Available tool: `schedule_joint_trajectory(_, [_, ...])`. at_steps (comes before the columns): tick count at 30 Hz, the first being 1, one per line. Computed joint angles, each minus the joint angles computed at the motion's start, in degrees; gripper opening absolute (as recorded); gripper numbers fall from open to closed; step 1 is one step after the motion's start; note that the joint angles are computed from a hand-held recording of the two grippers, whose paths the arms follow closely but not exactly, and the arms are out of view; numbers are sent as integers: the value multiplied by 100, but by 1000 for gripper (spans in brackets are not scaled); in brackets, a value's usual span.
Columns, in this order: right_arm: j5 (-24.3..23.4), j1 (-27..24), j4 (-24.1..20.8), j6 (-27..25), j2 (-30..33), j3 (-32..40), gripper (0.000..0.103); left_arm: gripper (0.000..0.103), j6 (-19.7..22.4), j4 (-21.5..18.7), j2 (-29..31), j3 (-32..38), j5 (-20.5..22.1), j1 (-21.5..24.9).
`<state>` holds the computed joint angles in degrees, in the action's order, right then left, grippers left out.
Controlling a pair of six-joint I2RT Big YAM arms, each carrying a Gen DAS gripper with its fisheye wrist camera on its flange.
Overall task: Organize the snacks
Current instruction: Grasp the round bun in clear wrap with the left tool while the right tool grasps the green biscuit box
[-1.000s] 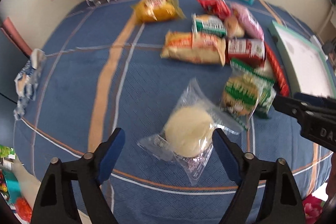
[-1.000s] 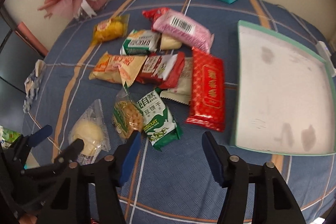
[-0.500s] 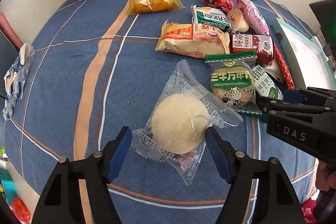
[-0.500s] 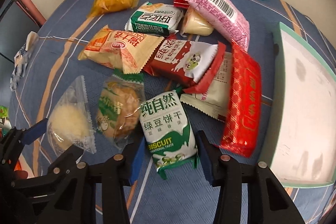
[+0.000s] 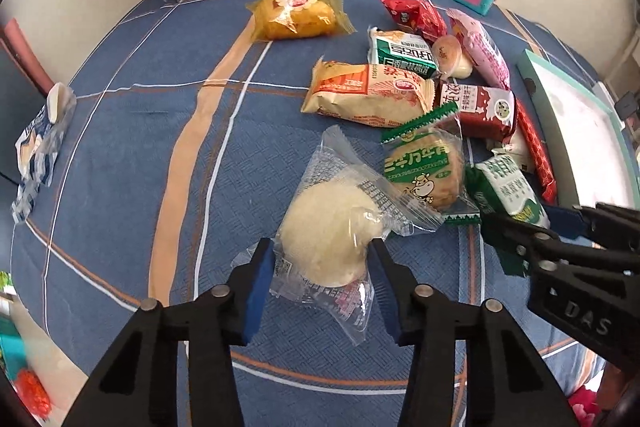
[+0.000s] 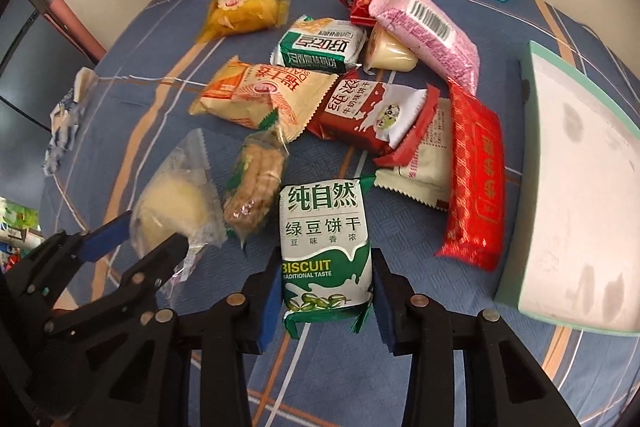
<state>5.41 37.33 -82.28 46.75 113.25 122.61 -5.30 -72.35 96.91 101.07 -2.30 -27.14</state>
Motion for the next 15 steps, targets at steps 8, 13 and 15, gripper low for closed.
schedule_joint_trajectory(8, [106, 116, 283, 330, -488, -409, 42, 38, -182, -40, -89, 82, -2, 54])
schedule_joint_trajectory(13, [256, 161, 323, 415, -643, -517, 42, 37, -252, -178, -27, 242, 37, 62])
schedule_joint_trajectory(15, [302, 167, 218, 372, -644, -486, 42, 38, -221, -259, 38, 259, -28, 45])
